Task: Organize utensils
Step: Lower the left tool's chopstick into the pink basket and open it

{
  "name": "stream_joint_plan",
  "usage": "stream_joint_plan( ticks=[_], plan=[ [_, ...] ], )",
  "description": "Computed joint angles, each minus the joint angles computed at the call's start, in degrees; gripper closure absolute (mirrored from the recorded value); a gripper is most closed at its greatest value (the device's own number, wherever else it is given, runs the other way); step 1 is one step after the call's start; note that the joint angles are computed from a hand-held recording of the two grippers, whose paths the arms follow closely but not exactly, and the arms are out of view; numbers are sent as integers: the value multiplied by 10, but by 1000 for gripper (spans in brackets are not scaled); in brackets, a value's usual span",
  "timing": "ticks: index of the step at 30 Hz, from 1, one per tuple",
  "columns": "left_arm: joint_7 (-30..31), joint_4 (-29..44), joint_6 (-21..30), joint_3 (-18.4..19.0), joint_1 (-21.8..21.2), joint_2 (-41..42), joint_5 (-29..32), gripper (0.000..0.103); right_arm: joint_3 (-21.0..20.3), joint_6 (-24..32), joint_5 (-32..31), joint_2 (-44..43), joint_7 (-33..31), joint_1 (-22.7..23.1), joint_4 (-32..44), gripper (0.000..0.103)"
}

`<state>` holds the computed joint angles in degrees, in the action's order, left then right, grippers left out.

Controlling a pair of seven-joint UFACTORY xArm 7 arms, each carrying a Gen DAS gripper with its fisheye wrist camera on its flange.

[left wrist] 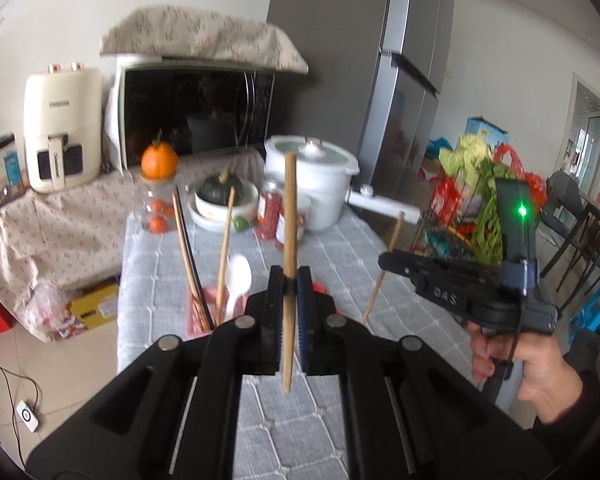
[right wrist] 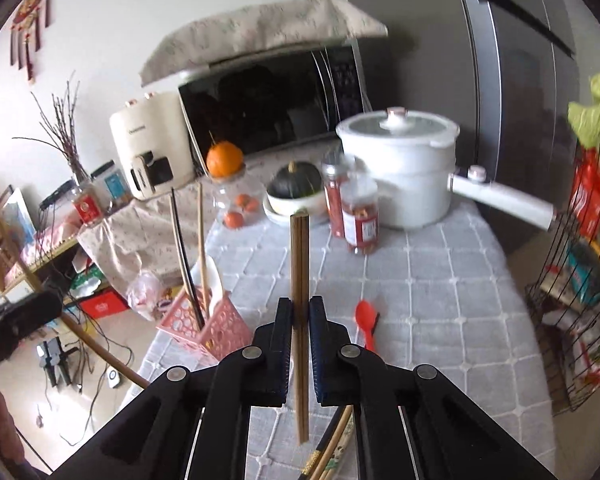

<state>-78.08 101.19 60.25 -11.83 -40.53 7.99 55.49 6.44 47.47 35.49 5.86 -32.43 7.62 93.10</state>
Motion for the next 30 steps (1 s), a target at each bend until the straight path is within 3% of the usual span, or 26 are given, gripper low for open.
stream_joint_plan(
  ticks=[8,18,24,30],
  plan=[
    [-47,-8,40,3,-4,-16,105,96,-4,-24,62,-30,-32,2,-1,94],
    [-103,-35,47,2,19,-7,177,96,3,-29,65,-14,-24,14,9,94],
    [-95,-31,28,19,27,19,145,96,7,-33,59,-11,-22,18,5,94],
    [-88,-40,-17,33,50,29,52,95,8,-36,48,-13,-26,21,-2,94]
  ],
)
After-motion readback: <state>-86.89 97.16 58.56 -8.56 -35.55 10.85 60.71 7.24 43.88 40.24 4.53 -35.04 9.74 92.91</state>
